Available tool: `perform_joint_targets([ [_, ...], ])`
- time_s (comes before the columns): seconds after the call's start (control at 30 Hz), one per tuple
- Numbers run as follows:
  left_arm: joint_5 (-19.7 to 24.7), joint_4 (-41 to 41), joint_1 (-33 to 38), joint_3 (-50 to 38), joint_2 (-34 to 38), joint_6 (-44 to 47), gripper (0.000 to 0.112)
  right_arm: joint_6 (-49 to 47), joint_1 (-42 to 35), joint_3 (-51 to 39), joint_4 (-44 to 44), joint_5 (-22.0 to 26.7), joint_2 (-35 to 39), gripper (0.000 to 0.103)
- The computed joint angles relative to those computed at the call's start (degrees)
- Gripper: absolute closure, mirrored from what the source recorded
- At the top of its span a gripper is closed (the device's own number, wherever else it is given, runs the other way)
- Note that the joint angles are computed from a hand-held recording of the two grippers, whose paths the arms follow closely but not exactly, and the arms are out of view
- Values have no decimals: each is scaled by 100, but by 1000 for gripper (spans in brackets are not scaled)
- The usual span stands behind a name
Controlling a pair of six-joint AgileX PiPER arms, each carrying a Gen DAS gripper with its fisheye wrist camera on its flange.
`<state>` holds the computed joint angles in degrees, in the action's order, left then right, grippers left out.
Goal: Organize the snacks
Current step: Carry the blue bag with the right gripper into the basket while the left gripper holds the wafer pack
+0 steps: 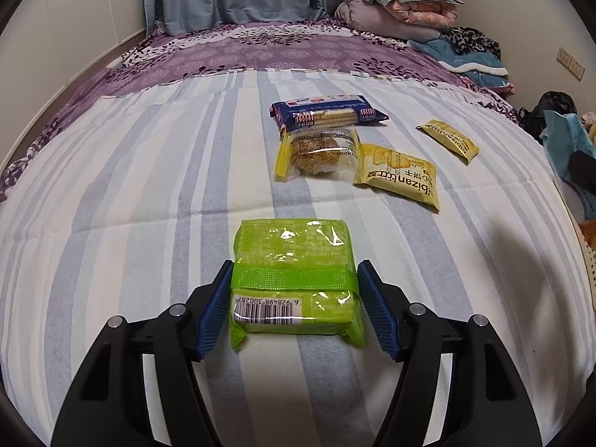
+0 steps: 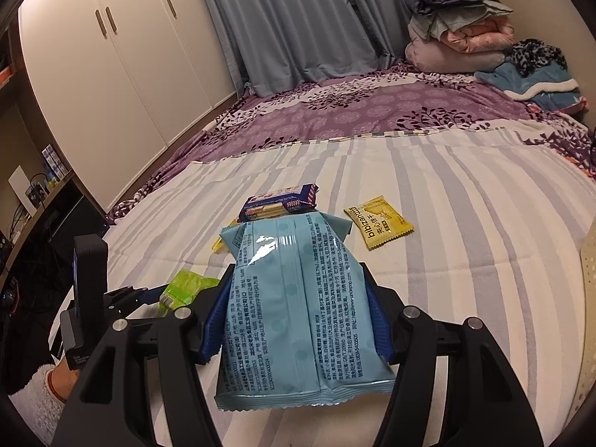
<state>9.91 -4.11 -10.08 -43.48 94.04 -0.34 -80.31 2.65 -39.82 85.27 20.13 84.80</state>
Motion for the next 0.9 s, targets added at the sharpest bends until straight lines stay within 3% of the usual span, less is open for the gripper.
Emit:
perform_joint_targets([
  [0.17,-22,656,-74,56,-85,-646,48,24,-168,183,-62,175,-344,41],
  [0.47,109,739,-336,204,-715,-843,48,113,-553,488,-215,473,-1071,41],
  [0.9,474,1706,-1060,122,-1348,-1945,48,155,-1443,829,-416,920,-1655,41],
])
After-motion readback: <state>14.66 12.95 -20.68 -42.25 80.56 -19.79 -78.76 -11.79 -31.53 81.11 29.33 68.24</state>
